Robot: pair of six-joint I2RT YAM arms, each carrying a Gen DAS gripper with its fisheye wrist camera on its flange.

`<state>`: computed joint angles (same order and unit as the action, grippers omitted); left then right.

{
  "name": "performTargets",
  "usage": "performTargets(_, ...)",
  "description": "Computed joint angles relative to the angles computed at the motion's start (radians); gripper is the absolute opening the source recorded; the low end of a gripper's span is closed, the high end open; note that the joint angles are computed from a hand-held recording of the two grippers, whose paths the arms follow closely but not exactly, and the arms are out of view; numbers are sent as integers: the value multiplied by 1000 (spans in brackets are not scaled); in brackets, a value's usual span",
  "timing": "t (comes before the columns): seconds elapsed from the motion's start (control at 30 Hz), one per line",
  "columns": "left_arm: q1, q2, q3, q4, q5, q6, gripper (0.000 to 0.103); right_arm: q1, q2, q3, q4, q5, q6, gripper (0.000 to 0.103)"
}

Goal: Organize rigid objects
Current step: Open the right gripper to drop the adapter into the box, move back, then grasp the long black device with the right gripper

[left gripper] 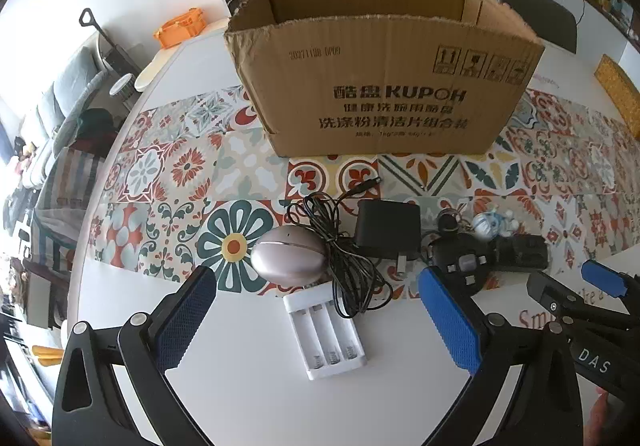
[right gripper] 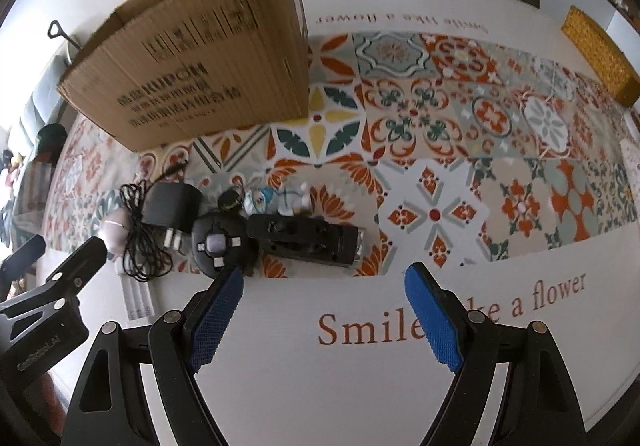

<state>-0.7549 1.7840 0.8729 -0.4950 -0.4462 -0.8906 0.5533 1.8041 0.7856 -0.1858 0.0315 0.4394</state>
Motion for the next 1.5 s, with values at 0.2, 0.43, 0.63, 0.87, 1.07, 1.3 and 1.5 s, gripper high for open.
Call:
performTargets(0.2, 19, 34, 8, 17, 17, 15, 103, -9, 89, 41, 3, -22, 8, 83)
performTargets(0.43, 34, 60, 16, 22, 16, 25, 103, -15, 163, 92, -6, -37, -1, 83)
performTargets(0.63, 43, 81, 22, 32, 29, 33, 103, -16, 207, 120, -8, -33, 2, 83)
performTargets(0.87, 56, 86, 18, 38, 27, 35, 103, -10, 266, 165, -5, -35, 8, 83)
performTargets(1.07, 62, 86, 12, 44, 30, 36, 103, -2, 329, 254, -26, -10, -3, 83)
performTargets(1.3, 54, 91, 3, 57, 17, 32, 103, 25, 332, 265, -23, 29, 5, 74)
performTargets(1.5, 30, 82, -8, 81, 22, 36, 103, 22, 315, 219, 30, 29, 11, 74)
